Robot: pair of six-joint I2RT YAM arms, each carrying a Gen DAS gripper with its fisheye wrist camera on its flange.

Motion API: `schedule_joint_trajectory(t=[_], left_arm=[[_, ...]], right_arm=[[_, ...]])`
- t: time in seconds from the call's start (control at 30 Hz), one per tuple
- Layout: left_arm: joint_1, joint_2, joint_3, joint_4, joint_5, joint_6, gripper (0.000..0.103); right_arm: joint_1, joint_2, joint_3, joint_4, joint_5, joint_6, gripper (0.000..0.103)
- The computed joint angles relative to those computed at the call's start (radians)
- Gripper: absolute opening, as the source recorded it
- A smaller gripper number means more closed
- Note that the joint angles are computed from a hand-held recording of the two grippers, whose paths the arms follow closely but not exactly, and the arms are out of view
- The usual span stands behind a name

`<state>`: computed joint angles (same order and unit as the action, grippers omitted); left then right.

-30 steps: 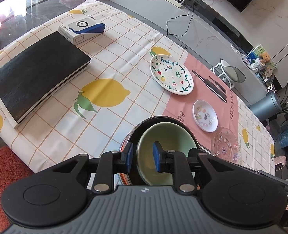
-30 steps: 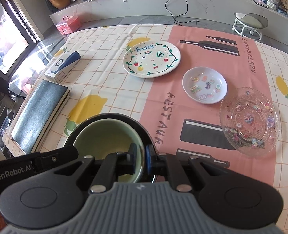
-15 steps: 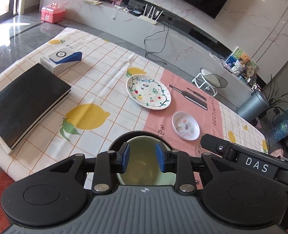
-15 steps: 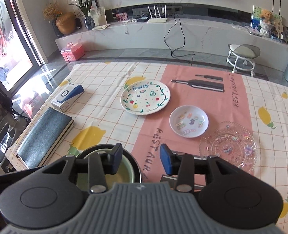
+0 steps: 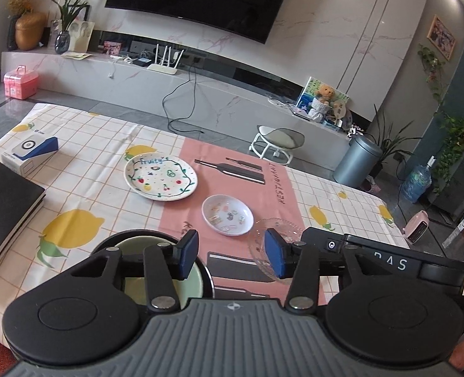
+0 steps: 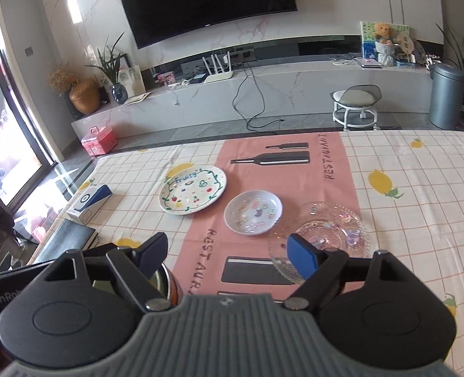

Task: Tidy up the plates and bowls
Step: 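Withdraw both grippers and move them to the clear glass plate, then close both grippers on the rim of the clear glass plate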

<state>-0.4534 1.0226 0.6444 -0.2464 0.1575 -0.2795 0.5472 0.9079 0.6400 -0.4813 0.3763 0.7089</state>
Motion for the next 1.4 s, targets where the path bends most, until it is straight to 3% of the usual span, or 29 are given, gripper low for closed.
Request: schedule_joint_trajectory(t=[0.17,0.4,0.63,0.8,0.93,1.13,1.27,1.4], left_arm=[[-0.093,0.043,-0.016,0.056,-0.04,-0.045,0.067],[-0.207,0.149,-0.007,0.101,-0.111,-0.078,0.068],[-0.274,0.258,0.026,0.124,-0.177,-0.09,0.068],[-0.286,0.344,0.073,0.145,-0.195,-0.093,0.067],[-0.297,0.443,0.124,0.19,-0.221,-0.094,0.066],[-0.346,0.589,0.158,0.354,-0.328,-0.147,0.052],[-0.378,0.687,0.172,0.465,-0.398,-0.149,0.043],[-0.375,0.757,0.177,0.522,-0.431,-0.224,0.043]], right_arm=[[-0.077,-0.092,-0.08,-0.052,-0.008,0.061,0.088],[-0.235,-0.204,-0.198,-0.08,-0.082,0.063,0.09],[-0.417,-0.242,-0.298,-0.013,-0.223,0.006,0.089],[-0.502,-0.182,-0.332,0.09,-0.301,-0.06,0.087],[-0.566,-0.122,-0.36,0.2,-0.35,-0.114,0.079],[-0.678,-0.011,-0.451,0.502,-0.419,-0.235,0.075],[-0.785,0.151,-0.464,0.692,-0.513,-0.294,0.074],[-0.871,0.314,-0.426,0.78,-0.604,-0.362,0.061]])
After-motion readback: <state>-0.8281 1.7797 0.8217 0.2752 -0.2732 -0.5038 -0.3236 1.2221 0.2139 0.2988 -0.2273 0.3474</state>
